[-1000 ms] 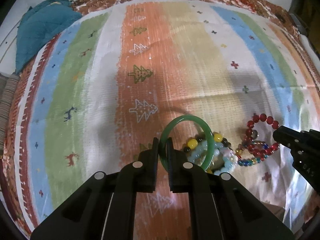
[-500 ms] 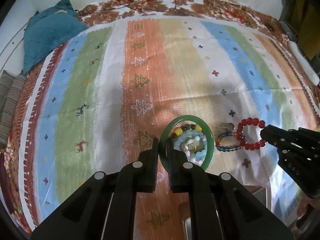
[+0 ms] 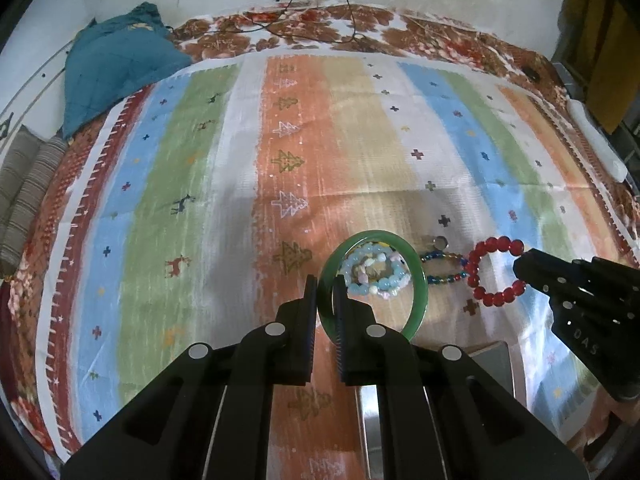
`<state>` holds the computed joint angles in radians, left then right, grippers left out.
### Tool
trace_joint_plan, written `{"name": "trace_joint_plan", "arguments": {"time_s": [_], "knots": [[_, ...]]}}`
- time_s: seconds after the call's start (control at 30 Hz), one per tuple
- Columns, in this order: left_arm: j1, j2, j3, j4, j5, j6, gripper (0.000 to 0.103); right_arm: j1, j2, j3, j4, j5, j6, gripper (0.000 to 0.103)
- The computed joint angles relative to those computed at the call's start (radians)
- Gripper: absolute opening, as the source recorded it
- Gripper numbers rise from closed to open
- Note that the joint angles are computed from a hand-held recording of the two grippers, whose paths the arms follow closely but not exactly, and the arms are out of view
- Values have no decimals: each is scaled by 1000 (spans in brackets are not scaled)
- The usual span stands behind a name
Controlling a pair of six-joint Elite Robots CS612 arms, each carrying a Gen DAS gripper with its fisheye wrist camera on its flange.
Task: Organize jewelry
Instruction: 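Lift and carry the bangle and red bracelet in both tools over the silver tin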
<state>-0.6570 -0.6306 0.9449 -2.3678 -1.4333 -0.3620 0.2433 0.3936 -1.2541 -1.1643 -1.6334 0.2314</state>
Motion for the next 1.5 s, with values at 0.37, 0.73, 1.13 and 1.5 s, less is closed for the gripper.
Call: {"name": "trace_joint_plan", "arguments": {"time_s": [0.37,0.73,1.13,1.5], "knots": [[-19,-60,106,-88,19,20,8,15,19,-71,-29,14,-10,14],[-37,-110,202,-165,43,25,9,22,43,-146,-14,37,0,14],[-53,-149,280,-219,43,25,10,32,66,-209,13,21,6,14],[-64,-163,310,-229,44,33,10,35,77,-234,42,48,13,14]]}}
